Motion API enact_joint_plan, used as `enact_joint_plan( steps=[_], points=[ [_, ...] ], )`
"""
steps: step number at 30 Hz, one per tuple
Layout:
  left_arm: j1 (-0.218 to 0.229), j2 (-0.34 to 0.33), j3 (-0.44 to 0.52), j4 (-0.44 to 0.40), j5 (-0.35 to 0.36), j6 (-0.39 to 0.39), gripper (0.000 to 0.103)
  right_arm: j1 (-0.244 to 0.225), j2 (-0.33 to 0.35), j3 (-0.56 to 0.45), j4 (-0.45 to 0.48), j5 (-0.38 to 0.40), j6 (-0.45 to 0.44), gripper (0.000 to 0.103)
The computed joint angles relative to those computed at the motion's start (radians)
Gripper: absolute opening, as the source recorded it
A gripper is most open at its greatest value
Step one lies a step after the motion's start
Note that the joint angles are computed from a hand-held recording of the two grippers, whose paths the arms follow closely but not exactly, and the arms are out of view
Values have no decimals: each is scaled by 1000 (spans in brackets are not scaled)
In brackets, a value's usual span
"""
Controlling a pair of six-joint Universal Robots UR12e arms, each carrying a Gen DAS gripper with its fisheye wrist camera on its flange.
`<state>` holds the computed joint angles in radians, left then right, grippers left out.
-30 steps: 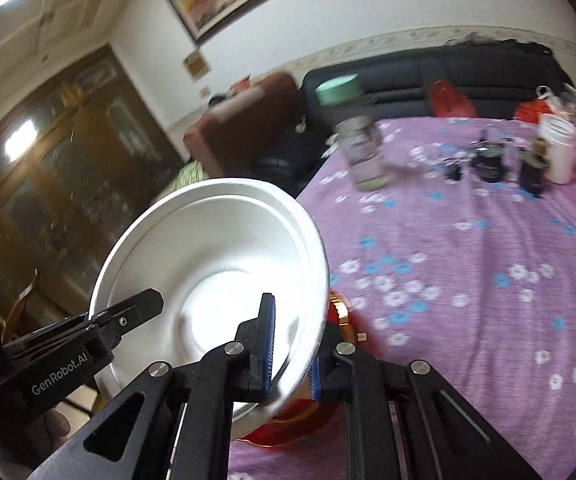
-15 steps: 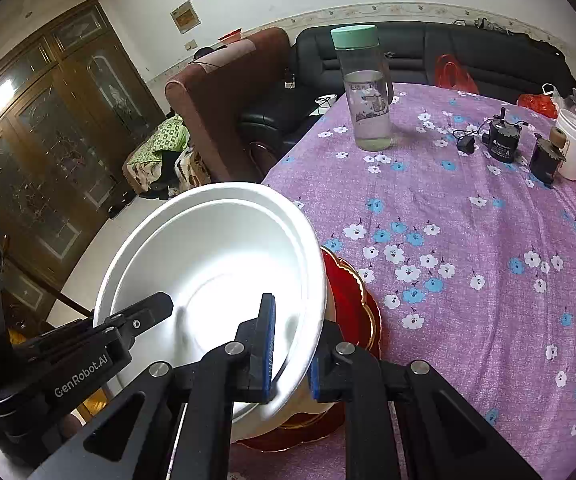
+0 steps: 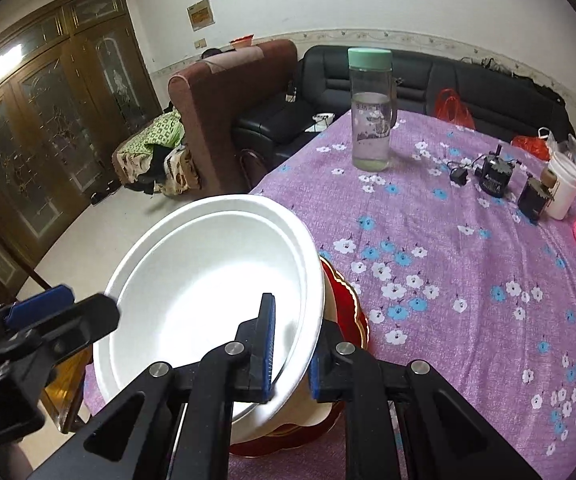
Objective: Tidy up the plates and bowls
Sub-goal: 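Carry the white bowl onto the beige bowl and open both grippers, then withdraw both grippers back from the stacked dishes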
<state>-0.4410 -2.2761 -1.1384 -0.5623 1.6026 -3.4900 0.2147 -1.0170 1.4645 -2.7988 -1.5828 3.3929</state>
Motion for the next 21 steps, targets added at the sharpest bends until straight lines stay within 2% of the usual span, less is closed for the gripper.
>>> enact_joint_plan(
  steps=[2, 4, 6, 10, 12, 17, 21],
  points=[
    [-2, 12, -27, 36, 6, -2, 72, 5, -2, 9, -36, -23, -12, 29],
    [-4, 22, -48, 69, 9, -8, 72, 12, -4, 21, -79, -36, -23, 58],
    [-7, 34, -73, 111, 18, -18, 72, 22, -6, 38, -151, -77, -37, 67],
    [-12, 49, -104, 165, 36, -36, 73, 24, -11, 51, -204, -89, -39, 68],
    [-19, 56, -124, 204, 70, -36, 74, 21, -18, 68, -233, -104, -18, 68],
    [-57, 57, -164, 337, 220, -10, 82, 8, -38, 120, -276, -134, 46, 68],
    [-72, 52, -173, 384, 258, -7, 84, -12, -49, 147, -250, -96, 102, 68]
  ],
)
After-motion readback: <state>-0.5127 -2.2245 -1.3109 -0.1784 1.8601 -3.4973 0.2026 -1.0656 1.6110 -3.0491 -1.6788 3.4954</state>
